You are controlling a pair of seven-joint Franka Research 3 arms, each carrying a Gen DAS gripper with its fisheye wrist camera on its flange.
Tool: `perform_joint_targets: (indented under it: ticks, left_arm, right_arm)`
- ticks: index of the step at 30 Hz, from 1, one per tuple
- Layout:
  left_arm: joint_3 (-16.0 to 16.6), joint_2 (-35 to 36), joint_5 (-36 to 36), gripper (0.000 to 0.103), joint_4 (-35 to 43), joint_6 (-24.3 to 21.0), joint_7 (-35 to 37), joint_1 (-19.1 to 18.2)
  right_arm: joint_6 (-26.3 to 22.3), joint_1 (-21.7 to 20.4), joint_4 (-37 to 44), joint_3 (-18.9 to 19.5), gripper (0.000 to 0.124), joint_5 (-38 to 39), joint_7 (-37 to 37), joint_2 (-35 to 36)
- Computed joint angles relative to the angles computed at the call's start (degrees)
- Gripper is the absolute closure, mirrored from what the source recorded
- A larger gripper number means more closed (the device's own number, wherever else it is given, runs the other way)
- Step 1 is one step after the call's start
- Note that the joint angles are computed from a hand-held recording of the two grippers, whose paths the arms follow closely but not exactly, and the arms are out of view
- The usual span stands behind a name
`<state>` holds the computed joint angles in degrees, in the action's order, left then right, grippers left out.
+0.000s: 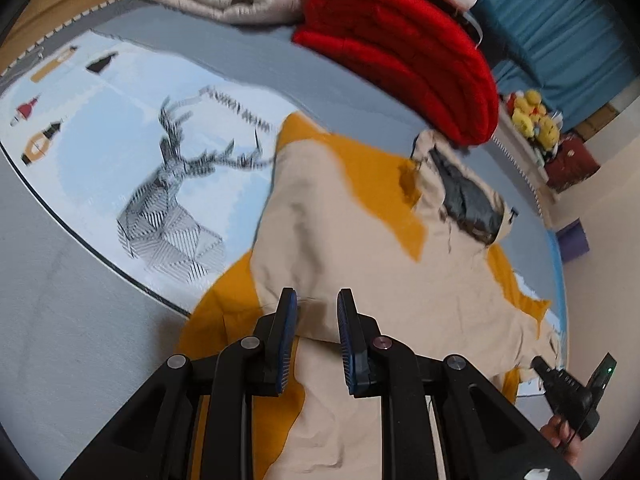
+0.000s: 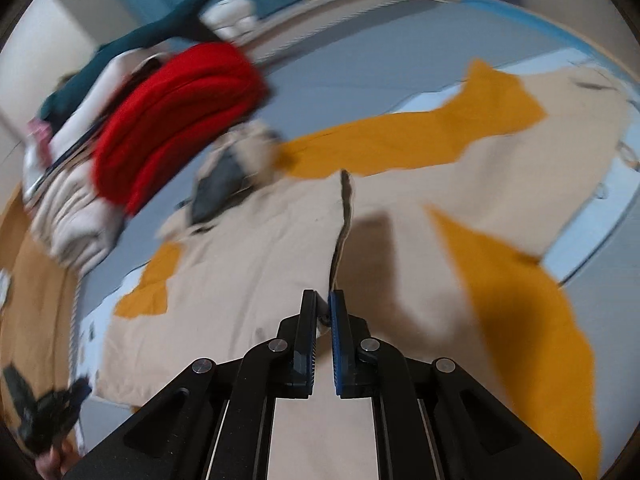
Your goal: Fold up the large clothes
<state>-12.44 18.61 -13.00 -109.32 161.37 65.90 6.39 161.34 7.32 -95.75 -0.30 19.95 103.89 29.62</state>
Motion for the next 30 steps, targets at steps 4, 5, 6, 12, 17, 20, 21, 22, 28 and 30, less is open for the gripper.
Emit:
perform_joint_targets:
  ticks: [4,5,6,12,17,20,21,22,28,30]
  left_arm:
    - [-2.3,2.7,-4.1,0.086,2.4,-3.4,3.0,1.6]
    - [-2.1,3.3,-3.9,0.086,2.9,-4.1,2.8,1.3]
    - [-1.7,3.6,-3.5,0.086,3.3,-4.7,2.7,0.9]
    - [0.0,5.4,-0.6,0.084,5.5,-7.7,0.6,-0.6]
    - [0.9,6.7,2.3,0.084,6.9,-9.6,-1.7,-1.7]
    - [0.5,6.9,2.9,0.084,6.9,-8.2,-1.4,-1.7]
    - [0.3,7.2,3.0,0.084,7.2,-8.0,-1.2,-1.7]
    - [0.3,7.6,3.2,0.084,7.5,-8.0,-1.3,-1.8]
    - [4.2,11.3,9.9,0.084,11.6,-18.0,-8.0,-4.6]
    - [4.1,10.7,10.1,0.084,11.1,-17.8,-9.5,-4.3]
  right_arm:
    - [0.3,0.1,0.7,-2.0,0.117,-1.7,1.2,0.6]
    - [0.8,0.7,0.8,-2.9,0.117,-2.7,1.9,0.7]
    - [1.3,1.4,0.6,-4.0,0.117,-4.0,2.8,0.6]
    - [0.8,3.0,1.6,-7.3,0.116,-9.7,6.6,1.5]
    - [-3.0,4.5,3.6,-10.9,0.111,-13.9,14.9,3.7]
    - [-1.4,1.3,3.8,-7.0,0.107,-12.0,12.8,4.3]
    - [-1.2,0.3,4.0,-5.3,0.103,-10.9,11.2,4.6]
    - [-1.2,-1.0,4.2,-3.5,0.101,-9.4,9.3,4.9]
    - [-9.2,-3.0,10.7,-0.1,0.099,-4.2,2.9,10.1]
    - [-13.2,0.5,12.3,-5.0,0.099,-8.4,7.3,11.1]
